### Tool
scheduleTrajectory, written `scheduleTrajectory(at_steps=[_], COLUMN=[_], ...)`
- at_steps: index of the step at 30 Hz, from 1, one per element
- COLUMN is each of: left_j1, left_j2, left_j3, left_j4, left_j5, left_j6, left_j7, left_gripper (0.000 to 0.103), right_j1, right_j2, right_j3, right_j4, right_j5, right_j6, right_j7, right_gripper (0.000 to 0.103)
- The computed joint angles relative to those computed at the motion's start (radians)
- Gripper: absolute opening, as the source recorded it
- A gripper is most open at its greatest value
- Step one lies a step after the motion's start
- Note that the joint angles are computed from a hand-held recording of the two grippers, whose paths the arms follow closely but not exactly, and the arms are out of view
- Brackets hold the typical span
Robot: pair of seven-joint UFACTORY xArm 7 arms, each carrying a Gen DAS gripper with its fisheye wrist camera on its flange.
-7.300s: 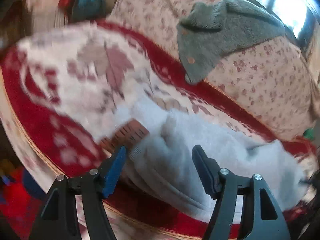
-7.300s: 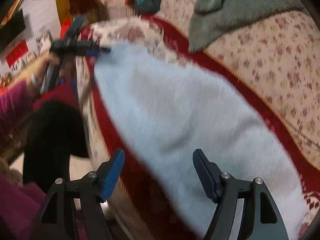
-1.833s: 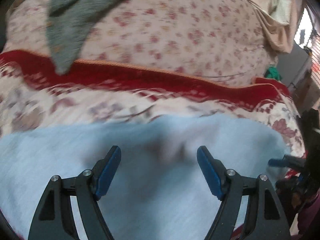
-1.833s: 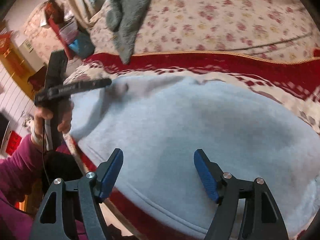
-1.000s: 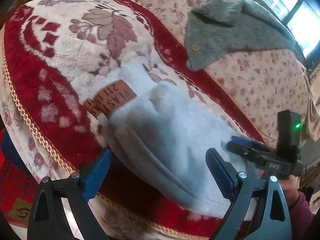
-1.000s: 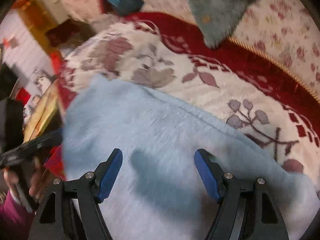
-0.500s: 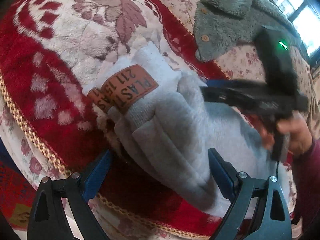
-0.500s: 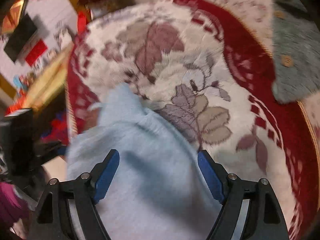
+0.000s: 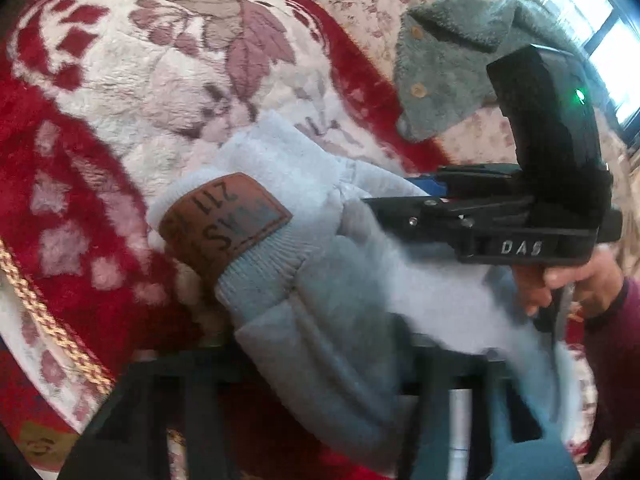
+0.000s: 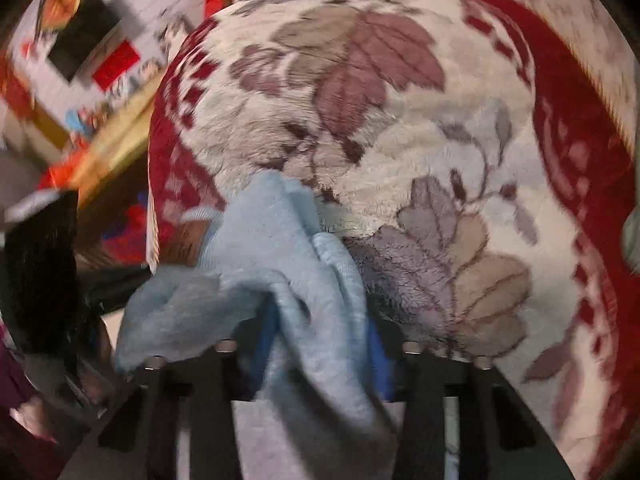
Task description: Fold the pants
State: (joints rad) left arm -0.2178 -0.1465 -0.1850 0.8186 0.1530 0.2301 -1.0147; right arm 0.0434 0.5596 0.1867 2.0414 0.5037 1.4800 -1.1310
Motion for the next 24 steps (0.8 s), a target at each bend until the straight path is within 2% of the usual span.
scheduleTrajectory(at_steps=[1,2,3,4,5,11,15,19,24], left_j1=[0.022,0.077,0.091,0.062,0.058,0.061,0.007,-0.079,-0.19], left_j2=[-0.009,-0.016,-0.029,-0.037,-0.051,-0.072,-0.008,0.096,0.237], left_j3=[-0.023,-0.08,-0.098,-0.075,-0.08,-0.179,-0.238,-0.271,-0.266], left_j4=[0.004,0.013,0.027,0.04,0.058,0.204,0.341,0.473,0.589], left_j5=[-0.01,0.021,0.095,0.158,0.216,0.466,0.63,0.73,0.759], left_j6=[0.008,0.017,0.033,0.052,0.079,0.242,0.372,0.449,0.466], left_j7=[0.011,-0.014,-0.065,-0.107,-0.141,-0.262,-0.31,-0.338,-0.35], left_gripper=[0.034,0.033,0.032,0.032,0.031,0.031,0.031,0.031,0.031], right_j1=[-0.001,-0.006,-0.011,-0.022,-0.036,-0.122,-0.183,-0.251,-0.343], right_j2=[-0.027,-0.046,-0.063,-0.087,-0.109,-0.169,-0.221,-0.261,-0.261], right_j3=[0.0,0.0,0.0,0.0,-0.001,-0.022,-0.052,-0.097,-0.154], right_j4=[-0.023,-0.033,-0.044,-0.058,-0.067,-0.026,-0.042,-0.072,-0.119], right_j5=[-0.004,0.0,0.008,0.02,0.037,0.151,0.215,0.261,0.294], right_j6=[-0.019,-0.025,-0.031,-0.035,-0.033,0.039,0.083,0.128,0.181], right_j7=[-0.021,-0.036,-0.048,-0.069,-0.092,-0.177,-0.22,-0.244,-0.234], right_gripper=[0.033,0.032,0.031,0.031,0.031,0.031,0.031,0.031,0.031])
